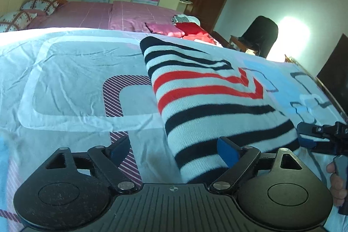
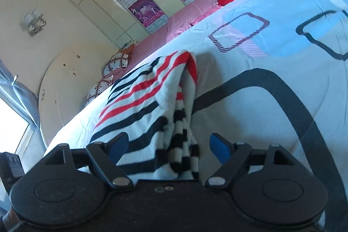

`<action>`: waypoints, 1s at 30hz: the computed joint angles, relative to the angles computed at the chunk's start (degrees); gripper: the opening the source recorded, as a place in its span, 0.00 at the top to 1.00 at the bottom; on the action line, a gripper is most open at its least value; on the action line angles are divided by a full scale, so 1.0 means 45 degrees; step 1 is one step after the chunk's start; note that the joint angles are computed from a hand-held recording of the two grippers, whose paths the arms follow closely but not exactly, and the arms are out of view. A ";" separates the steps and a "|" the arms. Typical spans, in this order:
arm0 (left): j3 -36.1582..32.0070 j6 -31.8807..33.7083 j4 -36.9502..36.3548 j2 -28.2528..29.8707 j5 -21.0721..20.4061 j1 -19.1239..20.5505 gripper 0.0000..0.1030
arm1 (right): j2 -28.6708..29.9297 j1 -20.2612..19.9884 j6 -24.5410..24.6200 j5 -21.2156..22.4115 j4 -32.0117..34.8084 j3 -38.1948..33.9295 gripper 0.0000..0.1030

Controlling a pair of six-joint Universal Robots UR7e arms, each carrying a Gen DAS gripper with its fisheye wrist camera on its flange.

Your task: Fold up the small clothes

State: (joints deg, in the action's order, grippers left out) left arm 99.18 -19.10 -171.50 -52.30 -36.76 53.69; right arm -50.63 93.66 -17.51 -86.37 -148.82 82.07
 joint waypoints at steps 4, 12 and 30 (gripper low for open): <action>-0.0239 0.0060 -0.0178 0.0020 -0.0977 0.0405 0.14 | 0.0441 -0.0159 0.0426 0.0114 0.0546 -0.0759 0.17; -0.0624 -0.0607 -0.1426 0.0080 -0.4969 0.1797 0.14 | 0.1203 -0.0524 0.0903 0.0953 0.1817 -0.2094 0.17; -0.3122 -0.0098 -0.1077 0.1743 -0.8213 0.3147 0.37 | 0.3717 -0.0150 -0.0527 0.2041 0.5782 -0.6218 0.29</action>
State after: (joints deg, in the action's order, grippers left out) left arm 85.13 -19.55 -176.34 -44.46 -73.72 67.86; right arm -33.90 92.98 -19.88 -77.19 -122.80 54.09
